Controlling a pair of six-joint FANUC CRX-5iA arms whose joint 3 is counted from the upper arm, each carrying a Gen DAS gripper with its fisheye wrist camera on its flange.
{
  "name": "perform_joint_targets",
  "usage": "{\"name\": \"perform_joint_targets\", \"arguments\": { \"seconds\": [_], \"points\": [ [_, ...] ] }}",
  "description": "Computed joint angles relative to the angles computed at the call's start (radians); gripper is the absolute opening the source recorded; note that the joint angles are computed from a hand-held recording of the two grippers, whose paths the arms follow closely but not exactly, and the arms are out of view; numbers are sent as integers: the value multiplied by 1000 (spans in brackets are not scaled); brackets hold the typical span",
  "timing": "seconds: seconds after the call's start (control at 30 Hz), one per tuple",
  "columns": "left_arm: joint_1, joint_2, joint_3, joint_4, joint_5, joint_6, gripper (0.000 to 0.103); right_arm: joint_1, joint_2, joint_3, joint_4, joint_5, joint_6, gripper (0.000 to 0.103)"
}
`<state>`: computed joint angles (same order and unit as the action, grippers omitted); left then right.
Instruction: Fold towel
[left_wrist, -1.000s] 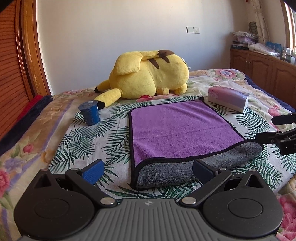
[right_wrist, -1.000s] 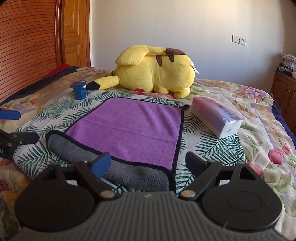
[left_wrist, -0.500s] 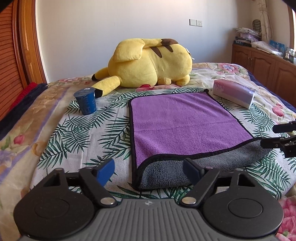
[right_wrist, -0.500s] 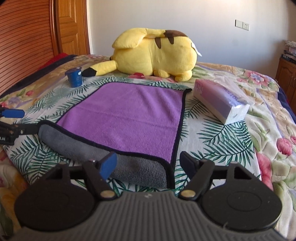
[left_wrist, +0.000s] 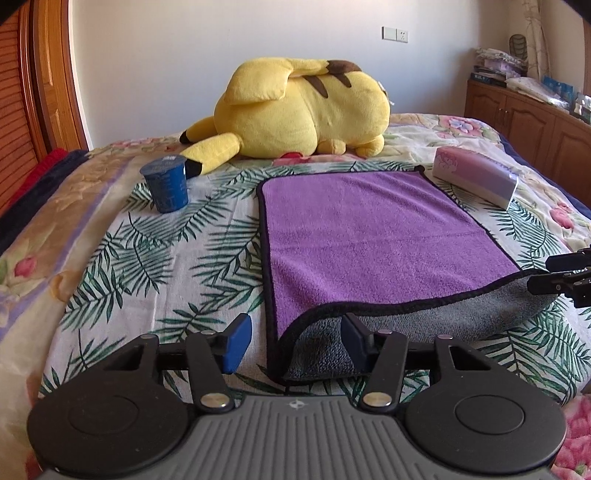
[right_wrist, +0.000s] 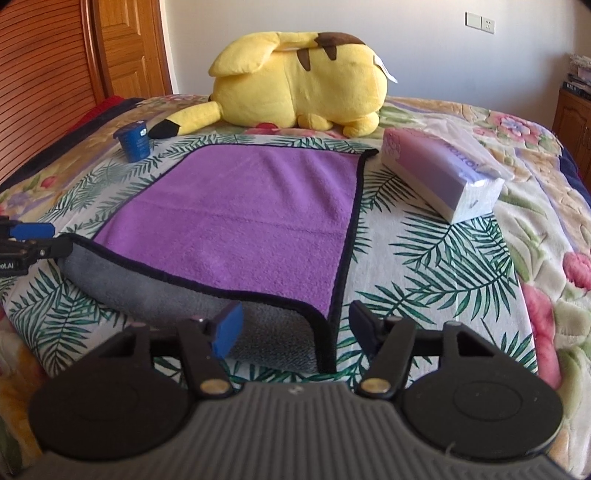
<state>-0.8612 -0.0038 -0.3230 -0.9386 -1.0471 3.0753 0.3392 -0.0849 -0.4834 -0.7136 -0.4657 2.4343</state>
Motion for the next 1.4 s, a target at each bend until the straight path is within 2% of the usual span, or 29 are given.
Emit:
{"name": "perform_joint_targets", "arguments": {
  "seconds": [0.23, 0.3, 0.5, 0.57, 0.8, 0.9, 1.0, 1.03, 1.2, 1.4],
  "points": [
    [21, 3, -6, 33, 23, -23, 23, -13, 28, 24, 17, -39, -31, 59],
    [30, 1, -11, 46, 37, -34, 17, -14, 35, 30, 27, -50, -44, 58],
    [39, 9, -11, 59, 43, -45, 17, -13, 44, 39, 50, -80, -70, 53],
    [42, 8, -14, 62, 48, -45, 16, -17, 47, 45, 49, -94, -66, 51],
    [35, 14, -11, 58, 44, -46, 0, -16, 47, 49, 57, -111, -62, 32],
    [21, 16, -6, 37, 25, -23, 0, -19, 49, 52, 52, -116, -50, 22],
    [14, 12, -7, 25, 21, -12, 0, -17, 46, 49, 53, -112, -39, 17],
    [12, 11, -8, 22, 20, -11, 0, -19, 46, 50, 49, -116, -34, 9],
    [6, 7, -8, 13, 21, -2, 0, -38, 47, 59, 11, -139, 11, 5],
    [-1, 3, -9, 3, 22, 7, 0, -45, 40, 56, -15, -132, 45, 4]
  ]
}}
